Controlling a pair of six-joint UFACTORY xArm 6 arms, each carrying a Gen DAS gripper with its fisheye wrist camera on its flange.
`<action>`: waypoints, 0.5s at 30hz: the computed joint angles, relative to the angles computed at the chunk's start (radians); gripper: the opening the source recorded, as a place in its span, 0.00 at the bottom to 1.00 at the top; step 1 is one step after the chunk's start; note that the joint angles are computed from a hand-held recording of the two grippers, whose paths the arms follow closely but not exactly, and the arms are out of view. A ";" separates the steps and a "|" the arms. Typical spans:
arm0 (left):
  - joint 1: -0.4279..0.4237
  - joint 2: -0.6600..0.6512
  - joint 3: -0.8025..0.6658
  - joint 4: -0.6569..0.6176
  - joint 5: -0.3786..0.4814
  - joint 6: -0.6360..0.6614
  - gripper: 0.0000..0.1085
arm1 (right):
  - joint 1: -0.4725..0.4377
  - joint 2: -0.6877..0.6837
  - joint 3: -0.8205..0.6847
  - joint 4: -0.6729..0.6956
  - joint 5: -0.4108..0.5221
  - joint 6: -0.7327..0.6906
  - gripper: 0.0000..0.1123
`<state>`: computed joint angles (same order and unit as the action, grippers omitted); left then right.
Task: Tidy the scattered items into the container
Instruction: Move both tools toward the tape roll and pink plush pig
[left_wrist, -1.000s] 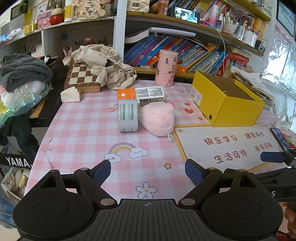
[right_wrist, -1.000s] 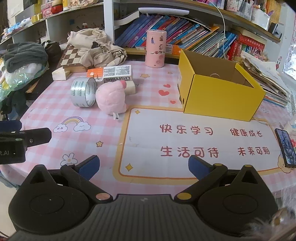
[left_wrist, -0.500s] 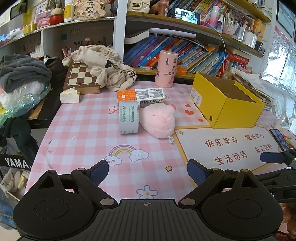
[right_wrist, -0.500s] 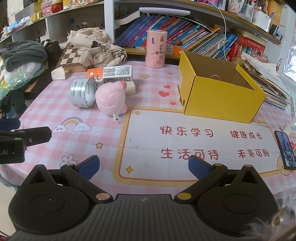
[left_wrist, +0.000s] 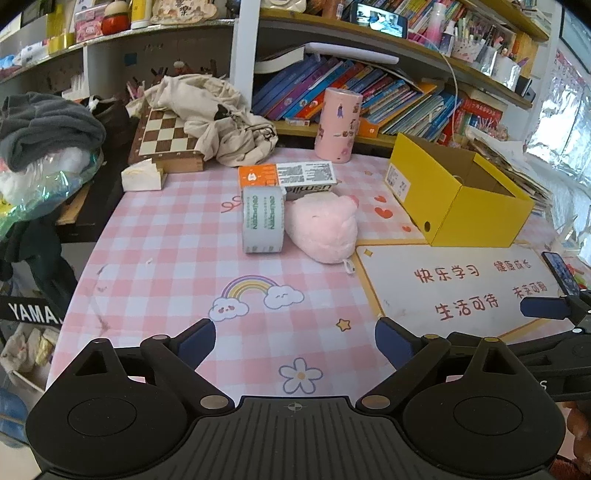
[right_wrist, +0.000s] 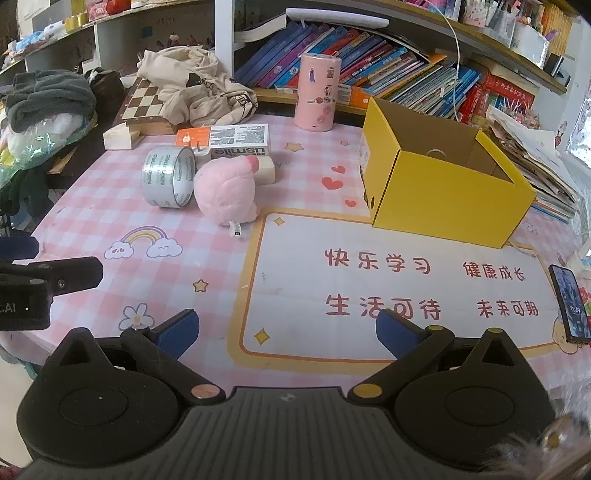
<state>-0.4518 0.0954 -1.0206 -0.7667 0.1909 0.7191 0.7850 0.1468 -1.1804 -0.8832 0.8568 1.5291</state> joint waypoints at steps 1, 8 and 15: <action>0.001 0.001 0.001 0.005 -0.004 -0.009 0.88 | -0.001 0.004 -0.004 0.004 -0.001 -0.006 0.92; -0.001 0.021 -0.010 0.042 -0.021 -0.066 0.88 | -0.009 0.021 -0.023 0.007 -0.001 -0.051 0.92; -0.005 0.058 -0.045 0.083 0.001 -0.099 0.88 | -0.049 0.033 -0.019 0.021 -0.046 -0.073 0.91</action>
<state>-0.4571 0.1539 -1.0651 -0.6838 0.1915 0.6204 0.7364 0.1797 -1.1992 -0.8622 0.8112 1.4566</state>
